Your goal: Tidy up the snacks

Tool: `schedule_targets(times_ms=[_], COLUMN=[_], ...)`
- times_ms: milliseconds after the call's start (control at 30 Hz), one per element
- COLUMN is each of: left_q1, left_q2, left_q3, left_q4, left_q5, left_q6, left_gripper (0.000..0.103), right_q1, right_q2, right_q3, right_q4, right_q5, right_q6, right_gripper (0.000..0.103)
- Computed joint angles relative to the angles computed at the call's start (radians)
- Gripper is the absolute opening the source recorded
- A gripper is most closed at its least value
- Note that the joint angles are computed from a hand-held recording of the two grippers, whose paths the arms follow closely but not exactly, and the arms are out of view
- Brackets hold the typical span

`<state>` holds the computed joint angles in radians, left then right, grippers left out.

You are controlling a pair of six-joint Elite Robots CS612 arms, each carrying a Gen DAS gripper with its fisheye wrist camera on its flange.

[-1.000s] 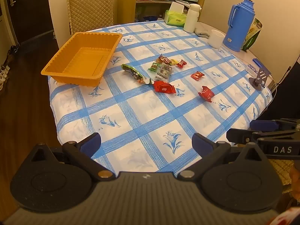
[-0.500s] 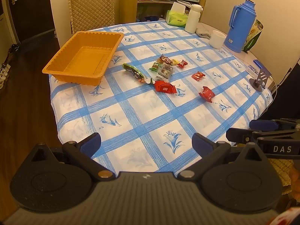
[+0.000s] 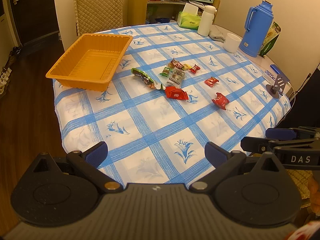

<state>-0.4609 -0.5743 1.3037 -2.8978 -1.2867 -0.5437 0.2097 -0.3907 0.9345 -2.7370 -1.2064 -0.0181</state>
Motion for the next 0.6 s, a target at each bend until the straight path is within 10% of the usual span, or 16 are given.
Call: schedule_targets(times_ms=[600], left_q1=[0.001], left_q2=[-0.001], left_q3=[0.002], left_q4=[-0.002], left_q5=[0.0], left_q6=[-0.001], left_gripper=[0.103], right_q1=[0.003], right_q2=[0.016], right_q3=[-0.033], right_q4=[0.015], right_q5=[0.001], right_q6=[0.0], right_gripper=[0.078])
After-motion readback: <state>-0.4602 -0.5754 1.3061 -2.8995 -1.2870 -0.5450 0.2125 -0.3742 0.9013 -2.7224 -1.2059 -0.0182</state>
